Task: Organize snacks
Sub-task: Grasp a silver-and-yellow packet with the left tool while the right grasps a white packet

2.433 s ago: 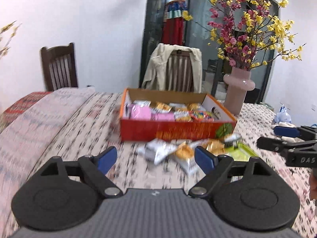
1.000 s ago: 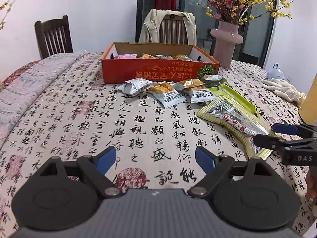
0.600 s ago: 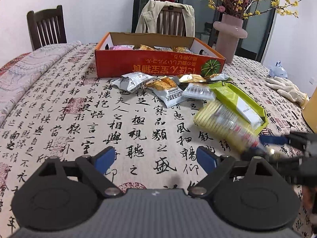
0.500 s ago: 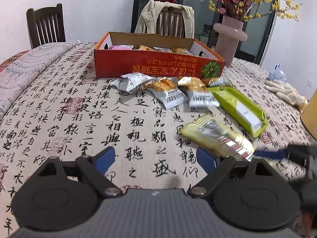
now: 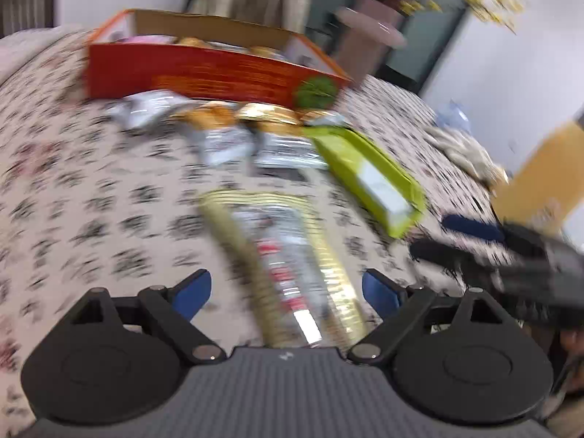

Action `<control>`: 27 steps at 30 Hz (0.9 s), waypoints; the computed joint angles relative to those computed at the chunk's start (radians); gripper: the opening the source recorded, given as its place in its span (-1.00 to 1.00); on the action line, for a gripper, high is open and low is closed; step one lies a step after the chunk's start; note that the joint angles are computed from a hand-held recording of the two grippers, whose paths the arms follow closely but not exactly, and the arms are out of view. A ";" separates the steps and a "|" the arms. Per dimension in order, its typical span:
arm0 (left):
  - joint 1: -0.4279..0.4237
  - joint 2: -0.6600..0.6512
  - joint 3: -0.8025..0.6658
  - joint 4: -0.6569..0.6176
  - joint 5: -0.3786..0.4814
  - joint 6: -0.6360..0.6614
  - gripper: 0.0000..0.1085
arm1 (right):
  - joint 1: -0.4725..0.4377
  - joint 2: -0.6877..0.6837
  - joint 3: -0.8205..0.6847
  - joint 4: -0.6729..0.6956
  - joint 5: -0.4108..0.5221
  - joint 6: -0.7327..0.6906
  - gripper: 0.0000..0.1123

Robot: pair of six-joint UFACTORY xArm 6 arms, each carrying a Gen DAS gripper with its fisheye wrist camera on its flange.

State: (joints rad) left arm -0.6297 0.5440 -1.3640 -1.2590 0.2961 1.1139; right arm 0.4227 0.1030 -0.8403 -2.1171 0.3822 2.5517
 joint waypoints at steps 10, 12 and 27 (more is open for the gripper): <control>-0.067 0.050 -0.019 0.001 -0.196 0.154 0.44 | -0.052 -0.013 0.036 0.068 0.056 -0.031 0.40; -0.028 0.049 -0.009 0.097 -0.208 0.022 0.50 | -0.047 -0.023 0.053 0.058 0.064 -0.017 0.40; -0.026 0.068 -0.065 -0.171 -0.188 0.288 -0.22 | -0.074 0.083 -0.111 0.012 -0.018 -0.055 0.40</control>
